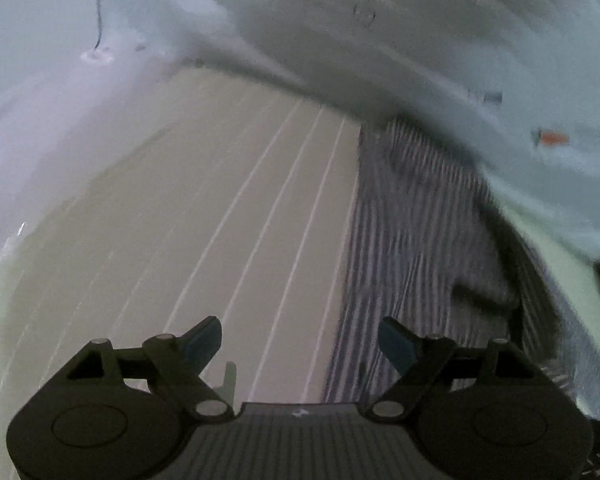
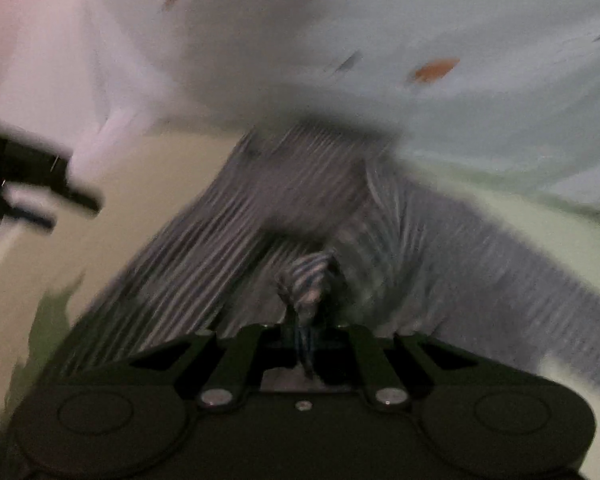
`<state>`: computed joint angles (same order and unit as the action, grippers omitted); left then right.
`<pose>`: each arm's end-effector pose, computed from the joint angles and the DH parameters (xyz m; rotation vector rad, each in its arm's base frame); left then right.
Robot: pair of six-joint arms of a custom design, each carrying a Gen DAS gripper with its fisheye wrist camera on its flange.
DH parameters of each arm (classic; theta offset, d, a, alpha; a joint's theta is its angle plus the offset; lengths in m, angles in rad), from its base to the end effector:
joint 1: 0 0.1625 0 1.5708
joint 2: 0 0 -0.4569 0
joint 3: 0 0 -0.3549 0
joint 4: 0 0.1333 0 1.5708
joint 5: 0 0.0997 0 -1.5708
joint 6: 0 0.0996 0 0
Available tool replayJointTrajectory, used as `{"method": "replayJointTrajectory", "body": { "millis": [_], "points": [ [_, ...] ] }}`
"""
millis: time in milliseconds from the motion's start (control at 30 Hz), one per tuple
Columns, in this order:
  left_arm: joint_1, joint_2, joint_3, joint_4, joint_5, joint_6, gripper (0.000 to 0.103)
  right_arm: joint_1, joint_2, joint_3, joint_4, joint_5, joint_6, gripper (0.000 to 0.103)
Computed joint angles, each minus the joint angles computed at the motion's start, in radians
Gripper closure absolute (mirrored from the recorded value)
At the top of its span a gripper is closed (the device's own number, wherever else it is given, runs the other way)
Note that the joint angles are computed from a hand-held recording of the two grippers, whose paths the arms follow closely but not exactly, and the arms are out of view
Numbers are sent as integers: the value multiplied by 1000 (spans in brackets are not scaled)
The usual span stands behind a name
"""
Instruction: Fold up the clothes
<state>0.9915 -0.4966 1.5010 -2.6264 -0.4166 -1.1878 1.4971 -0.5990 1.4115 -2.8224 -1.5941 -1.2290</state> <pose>-0.1920 -0.7034 0.0456 -0.6915 2.0802 -1.1386 0.0751 -0.7616 0.1147 1.5326 -2.3647 0.4802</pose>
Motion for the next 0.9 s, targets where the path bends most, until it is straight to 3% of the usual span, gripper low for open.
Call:
{"method": "replayJointTrajectory", "body": {
  "millis": [67,133,167,200,233,333,400,500,600,667,800,900],
  "points": [
    [-12,-4,25,28,-18,-33,17,-4,-29,67,-12,-33,42,77],
    [-26,-3,44,18,-26,-23,17,-20,-61,106,-15,-14,137,40],
    [-32,-1,48,12,-26,-13,17,-30,-78,120,-20,6,195,30],
    [-37,2,52,3,-26,-4,17,-40,-93,133,-31,26,253,11],
    [-40,8,50,-15,-27,15,17,-53,-101,142,-67,40,304,0],
    [-45,37,31,-82,-42,93,17,-87,-119,159,-170,63,454,0],
    [-45,66,-5,-106,-56,155,17,-91,-110,149,-228,-11,466,0],
    [-39,120,-84,-144,-89,265,19,-104,-103,147,-307,-98,451,0],
    [-34,181,-172,-219,-142,390,29,-121,-101,148,-349,-162,407,0],
    [-31,213,-218,-256,-177,446,38,-134,-112,148,-335,-174,400,0],
    [-21,258,-296,-240,-241,479,44,-154,-118,145,-330,-179,397,0],
    [-10,279,-338,-216,-280,480,65,-162,-126,148,-328,-182,359,0]
  ]
}}
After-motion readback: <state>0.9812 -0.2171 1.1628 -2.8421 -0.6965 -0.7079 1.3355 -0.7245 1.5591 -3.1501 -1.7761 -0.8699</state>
